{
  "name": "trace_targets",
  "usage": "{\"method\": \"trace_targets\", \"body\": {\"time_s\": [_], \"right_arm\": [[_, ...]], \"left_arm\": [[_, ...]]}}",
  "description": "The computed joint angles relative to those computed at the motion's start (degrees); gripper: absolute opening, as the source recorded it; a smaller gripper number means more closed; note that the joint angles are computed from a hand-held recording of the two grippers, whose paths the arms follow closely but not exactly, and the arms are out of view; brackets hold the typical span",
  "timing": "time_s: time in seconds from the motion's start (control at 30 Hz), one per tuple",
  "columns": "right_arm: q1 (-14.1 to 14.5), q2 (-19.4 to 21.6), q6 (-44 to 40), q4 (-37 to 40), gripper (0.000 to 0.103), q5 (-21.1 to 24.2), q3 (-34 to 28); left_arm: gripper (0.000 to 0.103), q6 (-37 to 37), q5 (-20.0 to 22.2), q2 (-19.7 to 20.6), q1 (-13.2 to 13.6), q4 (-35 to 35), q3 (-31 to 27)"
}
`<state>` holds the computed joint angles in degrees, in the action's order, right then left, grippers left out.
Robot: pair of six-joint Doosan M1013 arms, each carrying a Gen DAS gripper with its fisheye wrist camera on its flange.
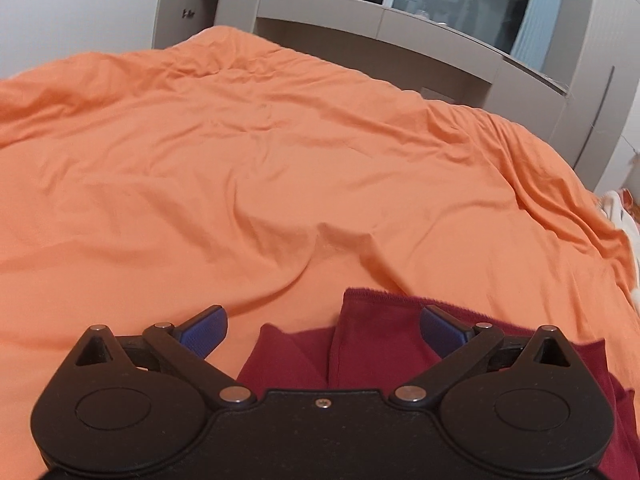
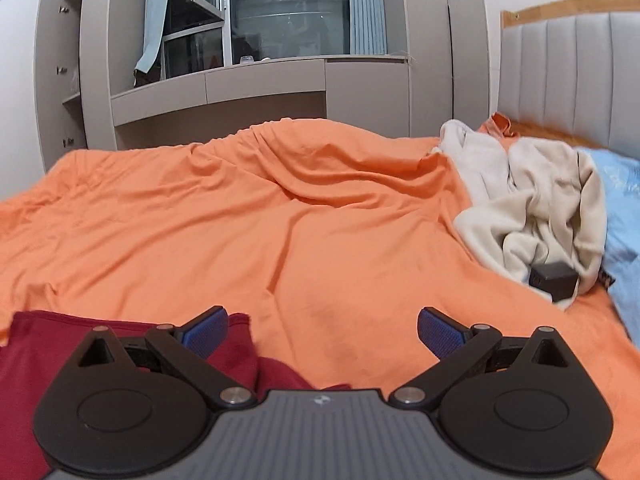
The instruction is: Fold small clothes
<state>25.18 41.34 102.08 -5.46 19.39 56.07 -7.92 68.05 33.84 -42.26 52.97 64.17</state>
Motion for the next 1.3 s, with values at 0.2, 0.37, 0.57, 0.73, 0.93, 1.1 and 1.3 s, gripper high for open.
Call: {"method": "trace_targets", "body": {"time_s": [0.2,0.37,0.57,0.73,0.93,1.1,1.3], "right_arm": [[1.63,-3.24,-2.99,1.32,0.103,-4.21,6.05],[3.56,-4.63,-21.58,16.43,0.103,-5.78,9.14],[5.93,-5.45,-41.90,30.55,0.103,-3.98,11.43],[7.29,-5.80,-46.71,31.11,0.103,-4.08,12.97],[7.85,-4.47,-40.69,23.56,0.103,-2.14,12.03],[7.35,-4.31,-42.67,26.75,0.103,-0.67,11.79],[6.21,-3.23,-42.98,31.89,0.103,4.04,9.64]], "left_arm": [[0.102,-1.60,3.21,-1.87,-2.66,4.83,3.05],[0.102,-5.57,3.14,-4.16,-4.20,4.64,7.51],[0.102,-12.00,-1.43,-7.60,-5.26,5.74,13.59],[0.102,-15.61,-6.15,-9.47,-6.25,7.30,16.86],[0.102,-17.36,-13.97,-10.42,-7.16,7.02,19.21],[0.102,-20.07,-20.24,-10.62,-7.79,9.27,20.75],[0.102,-23.07,-27.47,-9.93,-7.14,10.26,21.14]]}}
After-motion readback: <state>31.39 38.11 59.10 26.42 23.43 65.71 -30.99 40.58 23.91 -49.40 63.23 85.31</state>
